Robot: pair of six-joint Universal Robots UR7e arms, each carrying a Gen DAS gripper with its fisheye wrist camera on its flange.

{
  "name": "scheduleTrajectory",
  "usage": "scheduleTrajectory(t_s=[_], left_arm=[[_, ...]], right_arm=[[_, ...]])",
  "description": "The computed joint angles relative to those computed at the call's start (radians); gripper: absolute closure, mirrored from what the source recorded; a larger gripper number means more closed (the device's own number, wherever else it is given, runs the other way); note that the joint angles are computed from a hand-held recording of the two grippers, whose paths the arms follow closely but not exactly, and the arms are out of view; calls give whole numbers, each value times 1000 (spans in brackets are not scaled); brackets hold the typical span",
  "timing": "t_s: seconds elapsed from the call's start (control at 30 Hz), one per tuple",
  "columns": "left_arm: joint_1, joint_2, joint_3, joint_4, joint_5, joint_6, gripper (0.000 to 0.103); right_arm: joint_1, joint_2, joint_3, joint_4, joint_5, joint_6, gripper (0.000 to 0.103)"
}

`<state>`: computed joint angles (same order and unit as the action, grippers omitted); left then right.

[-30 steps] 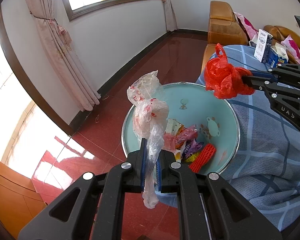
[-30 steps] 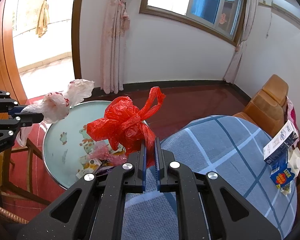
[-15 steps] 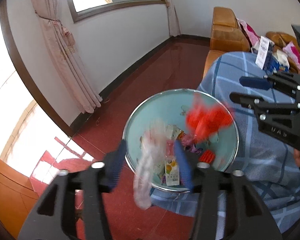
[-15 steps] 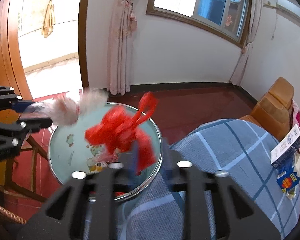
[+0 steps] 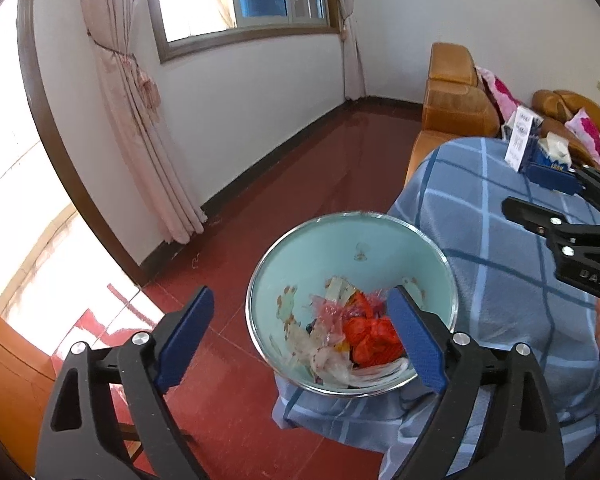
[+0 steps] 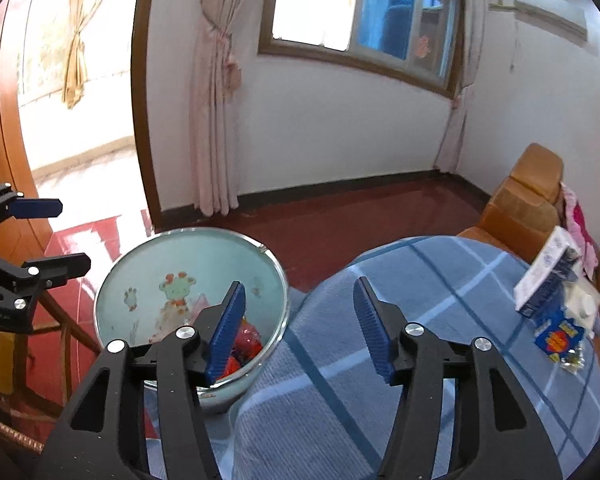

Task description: Collect trash

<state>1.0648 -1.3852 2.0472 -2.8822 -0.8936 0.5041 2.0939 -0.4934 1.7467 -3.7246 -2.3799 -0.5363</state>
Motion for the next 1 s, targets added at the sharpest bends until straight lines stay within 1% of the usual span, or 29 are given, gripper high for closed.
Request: scheduleTrajectory(t_s=[0.17, 0.27, 0.43, 1.0], left_arm=[[-25, -28, 21, -19, -12, 9, 14], [-38, -39, 34, -40, -9, 15, 11], [-54, -65, 45, -66, -21, 19, 10], [-61, -86, 51, -96, -28, 21, 8]], right_arm=[[34, -30, 45, -83, -18, -14, 41], [46, -44, 63, -115, -24, -12, 39], [61, -59, 86, -164, -38, -15, 38], [74, -60, 101, -182, -54, -4, 38]])
